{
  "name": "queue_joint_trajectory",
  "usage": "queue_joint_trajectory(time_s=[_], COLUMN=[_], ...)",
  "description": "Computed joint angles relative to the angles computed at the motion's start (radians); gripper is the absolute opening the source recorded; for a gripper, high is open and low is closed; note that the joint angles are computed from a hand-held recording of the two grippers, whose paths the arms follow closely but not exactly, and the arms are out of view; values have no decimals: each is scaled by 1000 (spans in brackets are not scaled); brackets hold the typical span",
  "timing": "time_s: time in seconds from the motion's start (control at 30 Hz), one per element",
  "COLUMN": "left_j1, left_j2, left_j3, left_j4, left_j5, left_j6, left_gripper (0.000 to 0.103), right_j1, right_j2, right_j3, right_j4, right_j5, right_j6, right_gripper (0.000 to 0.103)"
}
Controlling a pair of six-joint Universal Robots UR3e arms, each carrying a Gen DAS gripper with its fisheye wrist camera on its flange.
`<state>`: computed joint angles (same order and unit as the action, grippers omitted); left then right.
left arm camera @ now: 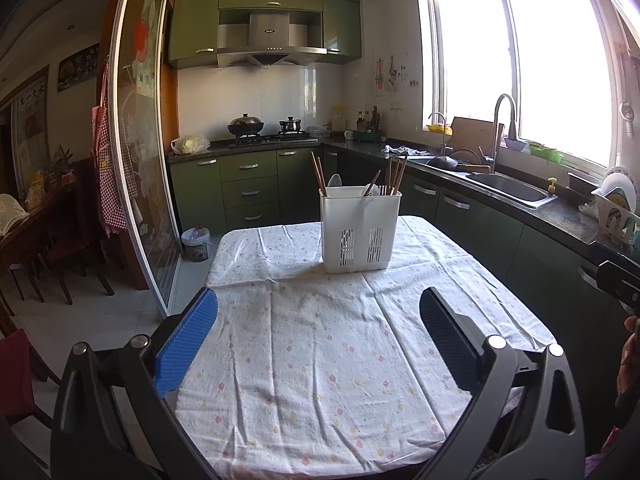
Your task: Organize utensils
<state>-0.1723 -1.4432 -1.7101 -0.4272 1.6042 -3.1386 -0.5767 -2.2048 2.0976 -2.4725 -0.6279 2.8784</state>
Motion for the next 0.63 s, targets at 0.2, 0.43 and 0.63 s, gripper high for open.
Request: queue_joint_trajectory(time_s=[0.2,0.43,0.63], left_j1=[-19,-22,-6], left_j2=[-18,-23,-21], left_j3=[0,9,13], left_j4=[26,13,-11], left_j5=[56,61,39], left_j6=[1,6,-4], left_gripper=[96,96,96], right_j1=[20,23,31], right_j2=[4,-1,-5], right_j3=[16,20,25], right_j4=[-24,-23,-28], right_j5=[-15,-19,-25], right_j6=[14,16,23], right_gripper=[99,99,99])
